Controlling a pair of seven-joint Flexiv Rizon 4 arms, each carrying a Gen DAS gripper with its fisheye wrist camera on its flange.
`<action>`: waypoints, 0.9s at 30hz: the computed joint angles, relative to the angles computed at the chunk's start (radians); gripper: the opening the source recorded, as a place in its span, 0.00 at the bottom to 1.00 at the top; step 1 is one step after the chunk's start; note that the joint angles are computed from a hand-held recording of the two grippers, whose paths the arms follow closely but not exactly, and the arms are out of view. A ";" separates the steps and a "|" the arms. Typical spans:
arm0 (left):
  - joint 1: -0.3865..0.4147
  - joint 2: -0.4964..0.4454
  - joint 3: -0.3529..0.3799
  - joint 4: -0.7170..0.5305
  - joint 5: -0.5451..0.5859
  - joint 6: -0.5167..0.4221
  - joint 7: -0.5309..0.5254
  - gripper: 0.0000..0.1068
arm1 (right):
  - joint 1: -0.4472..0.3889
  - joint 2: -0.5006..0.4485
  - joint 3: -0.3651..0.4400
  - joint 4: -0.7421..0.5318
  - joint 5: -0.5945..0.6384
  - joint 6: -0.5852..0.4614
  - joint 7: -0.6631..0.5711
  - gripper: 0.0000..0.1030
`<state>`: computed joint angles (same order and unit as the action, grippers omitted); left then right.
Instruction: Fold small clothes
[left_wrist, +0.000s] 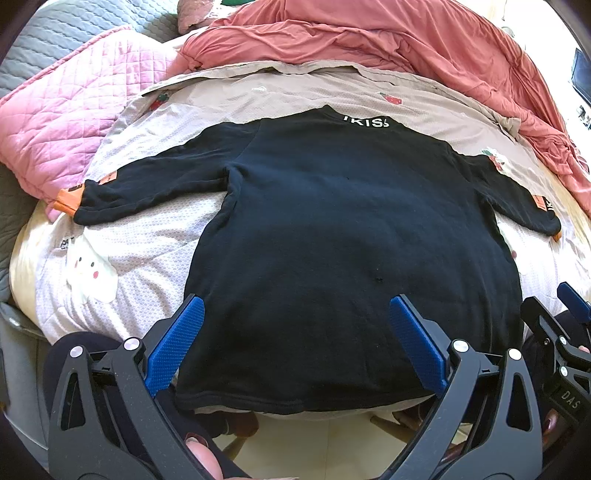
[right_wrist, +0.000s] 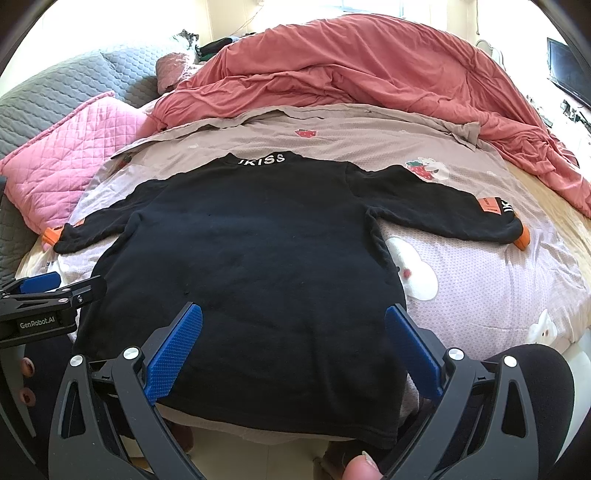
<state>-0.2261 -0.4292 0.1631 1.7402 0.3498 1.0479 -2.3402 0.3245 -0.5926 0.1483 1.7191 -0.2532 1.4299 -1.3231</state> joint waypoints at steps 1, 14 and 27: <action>0.001 -0.001 -0.001 0.000 -0.001 0.001 0.001 0.88 | 0.001 0.002 -0.002 0.002 -0.001 0.001 0.000 0.96; 0.009 -0.020 -0.005 -0.018 -0.018 -0.008 0.016 0.88 | 0.023 -0.011 -0.037 -0.017 -0.017 -0.016 0.036 0.96; 0.023 -0.126 0.003 -0.206 -0.055 -0.058 0.076 0.88 | 0.013 -0.113 -0.060 -0.249 -0.024 -0.120 0.061 0.96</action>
<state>-0.2034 -0.5554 0.1662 1.5341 0.2946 0.9902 -2.2641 0.3377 -0.7057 0.0885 1.4706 -0.2775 1.3097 -1.2626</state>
